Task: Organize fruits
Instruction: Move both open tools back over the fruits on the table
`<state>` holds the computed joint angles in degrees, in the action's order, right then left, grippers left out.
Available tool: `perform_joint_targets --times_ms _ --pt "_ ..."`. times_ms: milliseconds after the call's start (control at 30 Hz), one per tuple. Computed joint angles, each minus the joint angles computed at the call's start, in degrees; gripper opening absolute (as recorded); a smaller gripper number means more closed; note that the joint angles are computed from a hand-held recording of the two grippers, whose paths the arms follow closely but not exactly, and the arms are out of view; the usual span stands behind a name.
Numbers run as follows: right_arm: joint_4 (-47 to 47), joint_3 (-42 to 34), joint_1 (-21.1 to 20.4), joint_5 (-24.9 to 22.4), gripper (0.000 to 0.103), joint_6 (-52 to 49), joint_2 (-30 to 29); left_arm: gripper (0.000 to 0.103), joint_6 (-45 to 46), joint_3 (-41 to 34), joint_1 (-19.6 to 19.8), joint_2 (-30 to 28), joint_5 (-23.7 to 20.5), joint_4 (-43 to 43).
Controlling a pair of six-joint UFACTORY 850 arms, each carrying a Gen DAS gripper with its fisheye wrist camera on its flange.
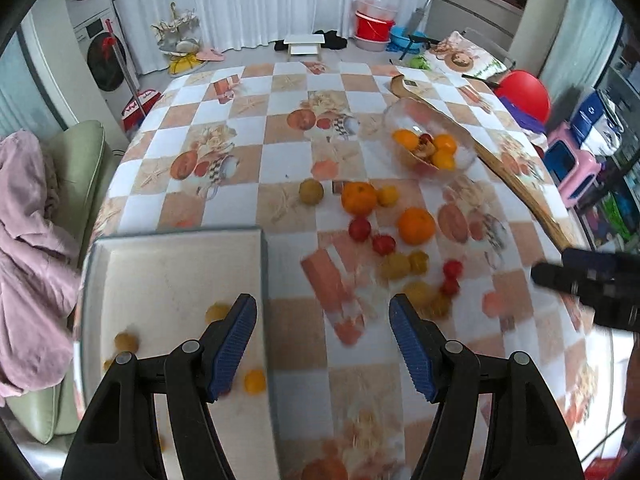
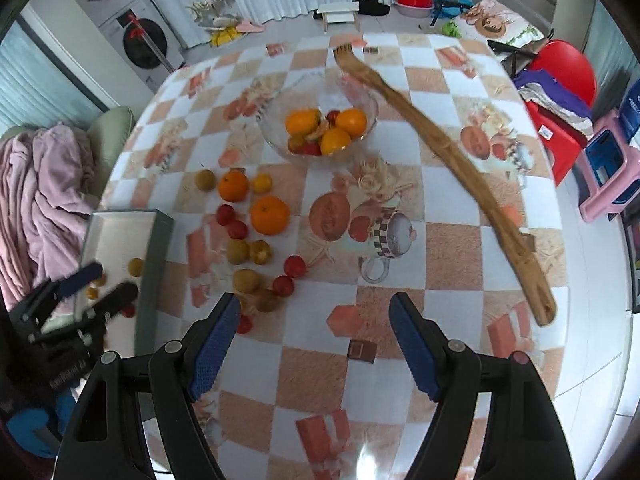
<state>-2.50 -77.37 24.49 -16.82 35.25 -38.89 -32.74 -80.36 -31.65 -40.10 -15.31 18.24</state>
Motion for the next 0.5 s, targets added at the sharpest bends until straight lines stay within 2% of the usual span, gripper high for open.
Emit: perform_joint_targets --times_ms 100,233,400,500 --pt "2.98 -1.38 -0.41 0.96 0.08 -2.69 -2.24 0.07 -1.05 -4.26 -0.02 -3.93 -0.81 0.75" --pt "-0.1 -2.47 -0.17 1.71 0.078 -1.03 -4.22 0.07 1.36 -8.77 -0.2 -8.13 -1.73 -0.47" --pt "2.52 -3.92 -0.45 2.09 0.061 -3.58 -6.57 0.07 5.05 -13.8 -0.17 -12.49 -3.55 -4.39" --pt "7.2 -4.92 -0.76 2.67 0.058 -7.87 -7.98 0.07 6.76 -16.29 -0.06 -14.46 -4.55 -6.65"
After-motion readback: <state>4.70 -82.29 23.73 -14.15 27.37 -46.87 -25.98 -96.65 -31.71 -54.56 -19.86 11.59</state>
